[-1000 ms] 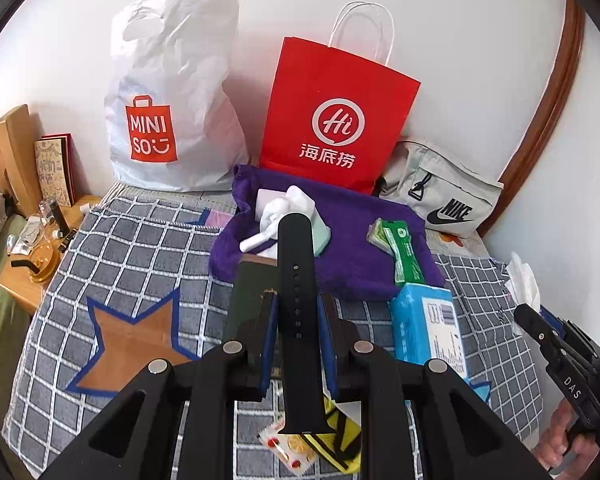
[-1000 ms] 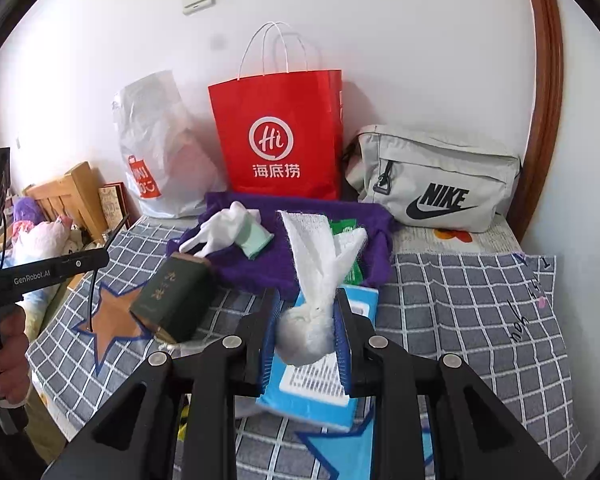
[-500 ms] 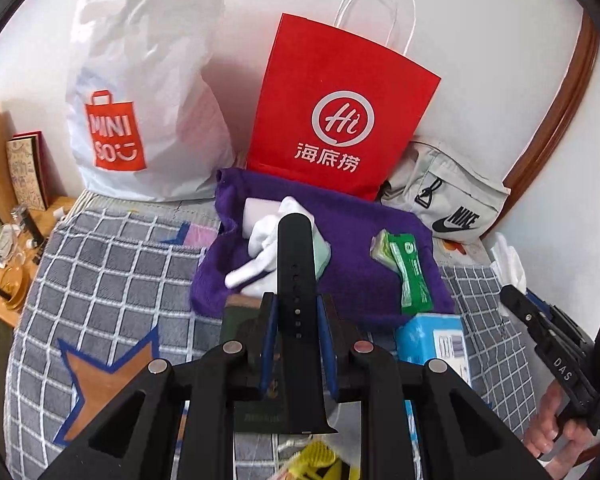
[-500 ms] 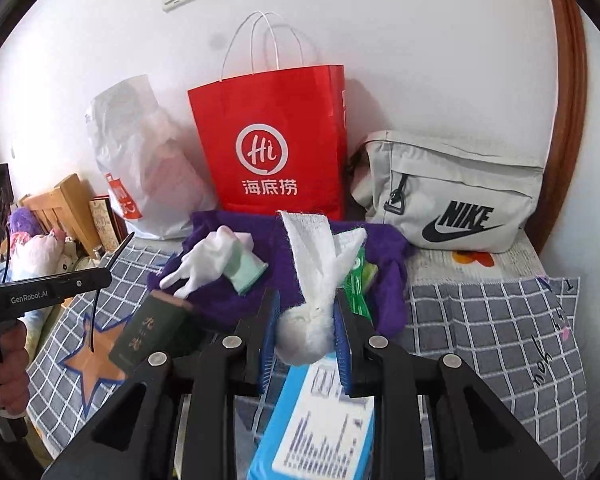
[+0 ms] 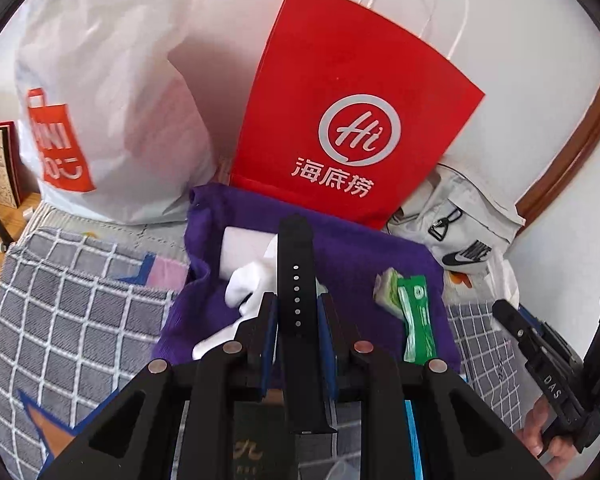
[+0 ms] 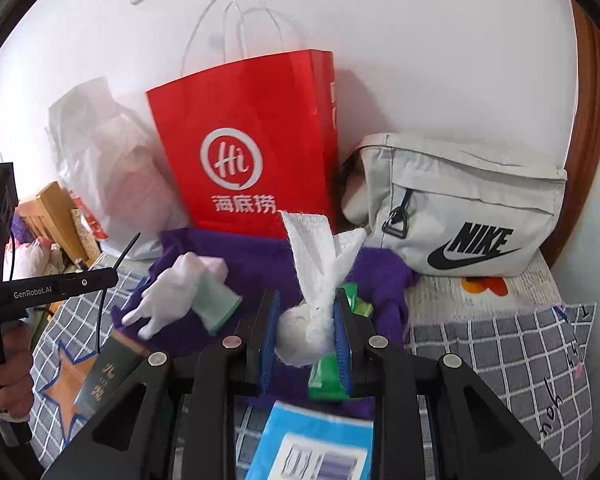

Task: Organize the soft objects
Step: 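Lower the strap and tissue onto the purple towel and open both grippers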

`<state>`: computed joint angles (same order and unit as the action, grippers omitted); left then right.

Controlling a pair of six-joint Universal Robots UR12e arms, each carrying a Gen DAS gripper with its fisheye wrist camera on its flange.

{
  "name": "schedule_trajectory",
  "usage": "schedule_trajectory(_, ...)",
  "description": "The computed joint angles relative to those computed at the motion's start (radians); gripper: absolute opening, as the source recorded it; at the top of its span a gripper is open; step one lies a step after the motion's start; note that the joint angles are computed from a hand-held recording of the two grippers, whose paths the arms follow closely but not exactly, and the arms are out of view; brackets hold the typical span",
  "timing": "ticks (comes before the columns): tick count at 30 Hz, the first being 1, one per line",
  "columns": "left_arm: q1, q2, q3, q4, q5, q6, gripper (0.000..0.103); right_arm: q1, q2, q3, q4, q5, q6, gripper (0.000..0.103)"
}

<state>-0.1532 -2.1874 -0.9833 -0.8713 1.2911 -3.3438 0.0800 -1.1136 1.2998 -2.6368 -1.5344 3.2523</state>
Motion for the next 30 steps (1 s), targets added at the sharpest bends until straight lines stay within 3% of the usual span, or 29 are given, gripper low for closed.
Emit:
schedule_trajectory(7, -0.011, -0.077, 0.103, -0.065, 0.019, -0.02, 0.019, -0.013, 0.051, -0.05, 0.053, 0.062, 0.004, 0.026)
schedule_trajectory(18, -0.016, -0.146, 0.196, -0.187, 0.037, -0.013, 0.019, -0.029, 0.106, -0.099, 0.198, 0.186, -0.038, 0.026)
schedule_trajectory(25, -0.005, -0.159, 0.203, -0.221, -0.012, -0.035, 0.02, -0.021, 0.126, -0.127, 0.277, 0.153, -0.053, 0.027)
schedule_trajectory(30, -0.008, -0.159, 0.2, -0.22, -0.006, -0.029, 0.02, -0.021, 0.13, -0.132, 0.293, 0.144, -0.045, 0.028)
